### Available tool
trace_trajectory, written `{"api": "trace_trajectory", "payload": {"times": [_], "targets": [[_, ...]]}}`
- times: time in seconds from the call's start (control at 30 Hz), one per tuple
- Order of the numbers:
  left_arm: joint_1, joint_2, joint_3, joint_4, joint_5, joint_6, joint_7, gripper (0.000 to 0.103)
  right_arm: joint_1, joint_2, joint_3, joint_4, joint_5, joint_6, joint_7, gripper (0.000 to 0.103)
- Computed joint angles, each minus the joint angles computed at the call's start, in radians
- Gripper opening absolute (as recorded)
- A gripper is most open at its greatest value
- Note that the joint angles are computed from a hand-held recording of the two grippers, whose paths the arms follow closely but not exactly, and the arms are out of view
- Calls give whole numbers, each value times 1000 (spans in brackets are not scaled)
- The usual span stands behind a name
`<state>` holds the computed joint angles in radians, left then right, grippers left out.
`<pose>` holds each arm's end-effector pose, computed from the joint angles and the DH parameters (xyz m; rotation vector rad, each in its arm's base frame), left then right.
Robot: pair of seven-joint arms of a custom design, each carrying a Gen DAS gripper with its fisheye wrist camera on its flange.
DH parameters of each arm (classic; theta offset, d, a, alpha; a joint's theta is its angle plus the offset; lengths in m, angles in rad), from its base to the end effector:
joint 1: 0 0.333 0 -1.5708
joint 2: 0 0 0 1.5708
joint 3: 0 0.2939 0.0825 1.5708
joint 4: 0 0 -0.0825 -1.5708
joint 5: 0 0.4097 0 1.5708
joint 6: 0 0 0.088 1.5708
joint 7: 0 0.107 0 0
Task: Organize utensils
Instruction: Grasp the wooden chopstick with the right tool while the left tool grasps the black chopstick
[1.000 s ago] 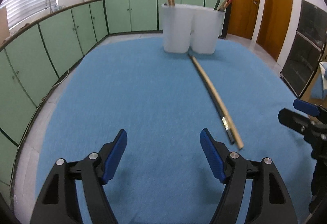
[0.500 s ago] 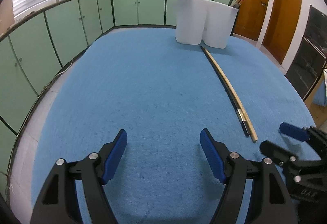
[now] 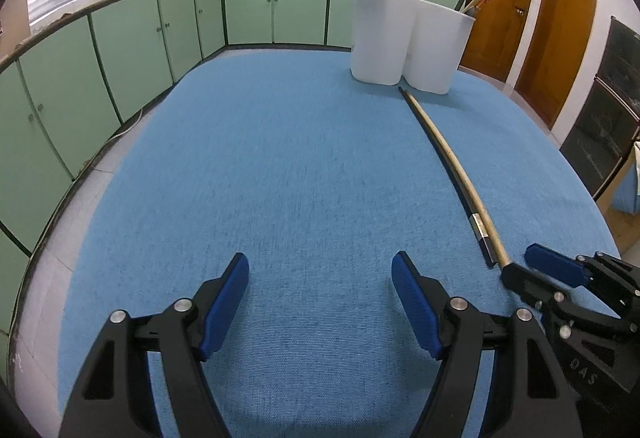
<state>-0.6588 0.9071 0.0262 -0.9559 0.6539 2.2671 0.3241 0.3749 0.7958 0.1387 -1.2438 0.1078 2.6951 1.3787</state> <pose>0.6679 -0.4810 0.3518 -2.0251 1.5353 -0.6302 0.7191 0.3625 0.3403 -2.1757 1.2196 -0.3329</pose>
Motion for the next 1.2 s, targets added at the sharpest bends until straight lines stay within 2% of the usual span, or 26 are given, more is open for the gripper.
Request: {"api": "trace_trajectory", "payload": {"times": [0.03, 0.07, 0.23, 0.43, 0.53, 0.7, 0.73, 0.87, 1.1, 1.2], "targets": [[0, 3, -1, 5, -1, -3, 3, 72, -4, 0, 5, 0, 3, -1, -6, 15], [0, 3, -1, 6, -2, -5, 6, 73, -8, 0, 11, -1, 7, -3, -15, 6], [-1, 12, -1, 22, -6, -13, 21, 73, -29, -20, 24, -30, 33, 7, -41, 6], [-2, 13, 0, 24, -8, -13, 23, 73, -87, -46, 77, -75, 114, 11, -111, 12], [-2, 9, 0, 17, -9, -10, 22, 73, -83, -40, 73, -66, 129, 1, -120, 18], [0, 7, -2, 13, -9, -9, 25, 73, -55, -23, 45, -37, 113, -3, -106, 21], [0, 8, -3, 14, -10, -8, 26, 73, -49, -21, 40, -35, 107, -3, -101, 21], [-1, 20, -3, 35, -13, -12, 36, 73, -39, -14, 29, -24, 86, -6, -87, 7], [-6, 77, -5, 127, -38, -12, 78, 72, -56, -28, 32, -47, 100, 21, -68, 6], [-10, 134, -8, 221, -64, -23, 115, 72, -66, -46, 24, -77, 98, 36, -58, 6]]}}
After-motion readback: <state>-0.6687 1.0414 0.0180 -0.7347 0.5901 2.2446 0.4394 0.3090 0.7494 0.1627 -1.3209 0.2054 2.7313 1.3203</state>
